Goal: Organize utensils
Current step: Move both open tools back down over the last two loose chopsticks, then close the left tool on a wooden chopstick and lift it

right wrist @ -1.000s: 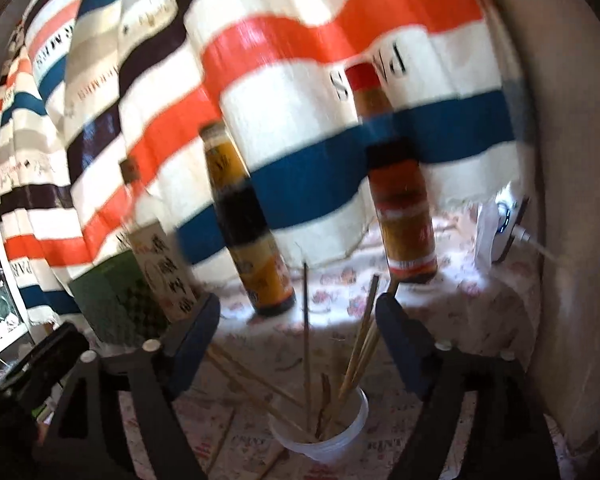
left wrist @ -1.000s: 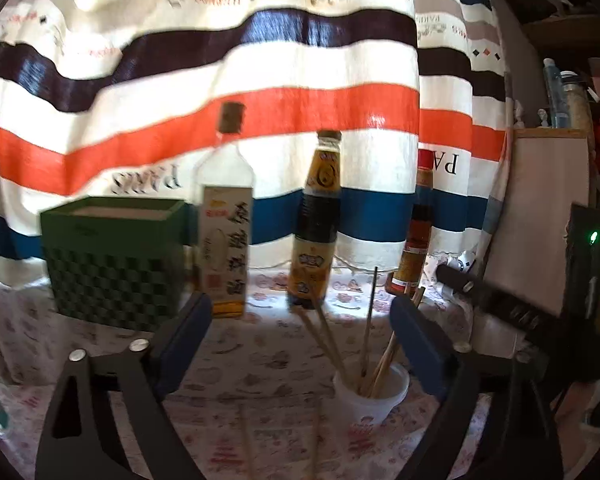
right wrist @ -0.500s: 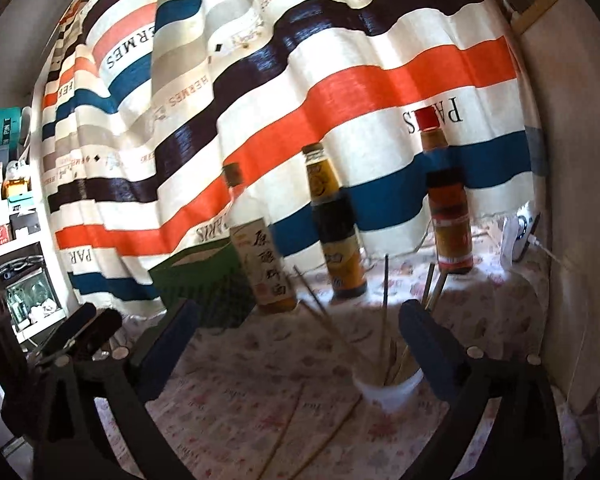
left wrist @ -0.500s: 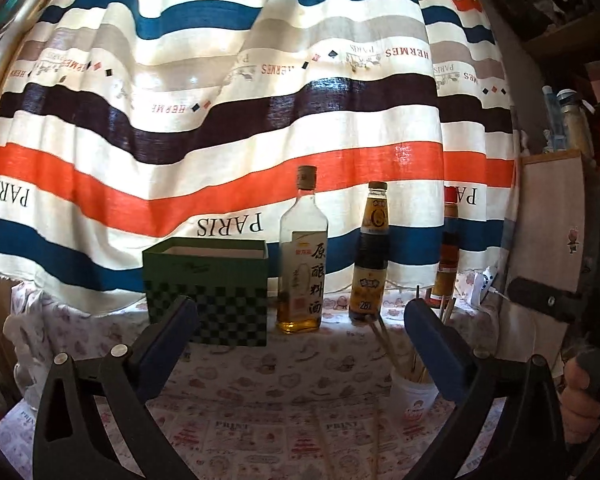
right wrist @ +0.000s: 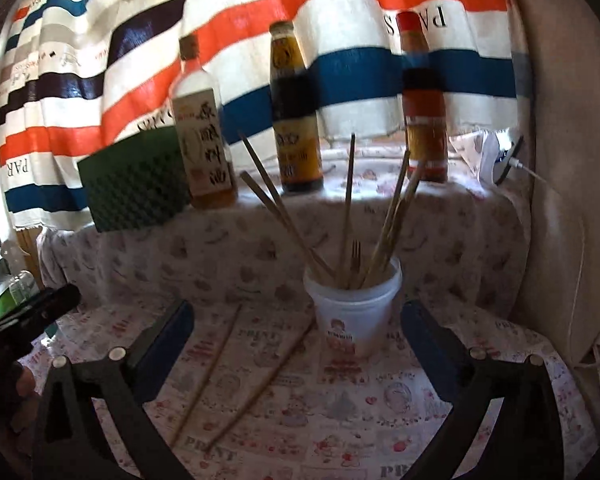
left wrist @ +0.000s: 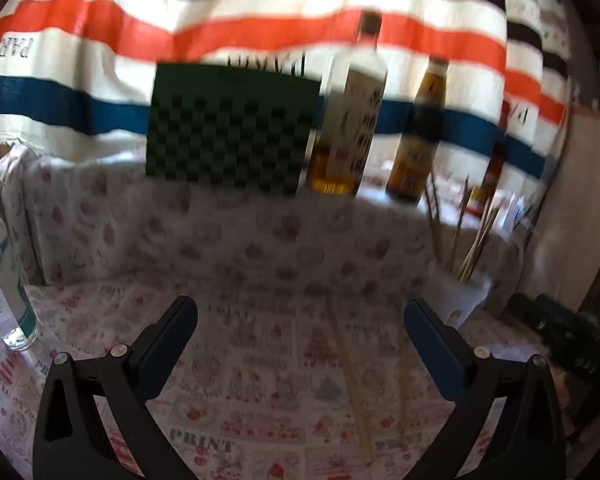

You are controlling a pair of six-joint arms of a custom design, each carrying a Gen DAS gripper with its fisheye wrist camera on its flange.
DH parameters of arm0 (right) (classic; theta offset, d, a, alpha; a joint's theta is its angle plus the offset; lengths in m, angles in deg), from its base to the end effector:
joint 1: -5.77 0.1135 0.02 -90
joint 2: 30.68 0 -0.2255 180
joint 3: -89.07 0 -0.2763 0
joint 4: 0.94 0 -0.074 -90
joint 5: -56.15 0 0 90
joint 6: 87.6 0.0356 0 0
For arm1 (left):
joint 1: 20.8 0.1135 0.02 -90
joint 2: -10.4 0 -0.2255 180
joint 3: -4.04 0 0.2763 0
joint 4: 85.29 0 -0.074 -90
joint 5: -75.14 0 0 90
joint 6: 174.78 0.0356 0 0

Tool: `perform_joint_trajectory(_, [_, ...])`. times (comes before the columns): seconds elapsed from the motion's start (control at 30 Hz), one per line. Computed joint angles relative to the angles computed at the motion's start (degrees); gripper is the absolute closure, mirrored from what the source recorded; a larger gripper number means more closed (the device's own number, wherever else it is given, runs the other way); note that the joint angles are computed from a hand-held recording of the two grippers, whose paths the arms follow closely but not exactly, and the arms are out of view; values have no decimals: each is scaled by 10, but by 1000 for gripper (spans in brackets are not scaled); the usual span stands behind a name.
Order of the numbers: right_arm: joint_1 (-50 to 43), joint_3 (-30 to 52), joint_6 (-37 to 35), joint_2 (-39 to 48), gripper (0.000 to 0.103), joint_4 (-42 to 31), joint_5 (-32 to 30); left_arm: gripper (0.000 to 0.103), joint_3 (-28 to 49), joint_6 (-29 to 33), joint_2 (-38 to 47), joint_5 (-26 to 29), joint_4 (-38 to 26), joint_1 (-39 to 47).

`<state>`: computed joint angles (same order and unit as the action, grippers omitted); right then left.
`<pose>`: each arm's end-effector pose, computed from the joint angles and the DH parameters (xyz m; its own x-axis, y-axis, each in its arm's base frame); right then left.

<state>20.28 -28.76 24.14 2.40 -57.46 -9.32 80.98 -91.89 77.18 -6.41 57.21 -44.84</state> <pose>0.1653 0.0275 0.3219 -0.3665 0.2532 -0.8953 0.2848 0.9466 0.1511 0.2719 -0.1270 0.3193 -0.4808 0.0804 -0.8731 0.4662 0.8668 -0.1769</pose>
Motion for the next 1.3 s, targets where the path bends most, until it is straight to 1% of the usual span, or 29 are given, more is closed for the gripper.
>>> perform_joint_trajectory(0.07, [-12, -4, 3, 6, 0, -2, -13, 1, 0, 8, 15, -20, -4, -10])
perform_joint_trajectory(0.1, [-17, -5, 6, 10, 0, -4, -17, 1, 3, 8, 23, -16, -10, -10])
perform_joint_trajectory(0.17, [-30, -7, 7, 22, 0, -3, -29, 1, 16, 8, 44, 11, -30, -6])
perform_joint_trajectory(0.23, [-36, -8, 11, 29, 0, -4, -35, 1, 23, 8, 58, 18, -41, -4])
perform_joint_trajectory(0.5, [-100, -8, 29, 36, 0, -12, -110, 1, 39, 17, 91, -39, -60, -26])
perform_joint_trajectory(0.67, [-106, -5, 32, 44, 0, -15, -113, 1, 55, 44, 117, -51, -84, -41])
perform_joint_trajectory(0.77, [-95, -3, 31, 48, 0, -17, -101, 1, 58, 60, 124, -67, -95, -59])
perform_joint_trajectory(0.87, [-80, -1, 28, 52, 0, -18, -87, 1, 76, 70, 137, -54, -129, -69])
perform_joint_trajectory(0.93, [-74, 0, 25, 54, 0, -18, -79, 1, 94, 72, 155, -67, -160, -82])
perform_joint_trajectory(0.97, [-67, 1, 24, 55, 0, -19, -71, 3, 98, 74, 162, -75, -170, -89])
perform_joint_trajectory(1.03, [-58, 3, 21, 57, 0, -20, -60, 14, 98, 84, 168, -77, -177, -99])
perform_joint_trajectory(1.17, [-39, 6, 17, 59, 0, -22, -38, 23, 91, 97, 167, -90, -176, -119])
perform_joint_trajectory(1.27, [-25, 7, 15, 60, 0, -22, -25, 33, 96, 98, 175, -107, -184, -131])
perform_joint_trajectory(1.3, [-22, 6, 14, 59, 0, -23, -21, 38, 100, 97, 180, -109, -190, -132])
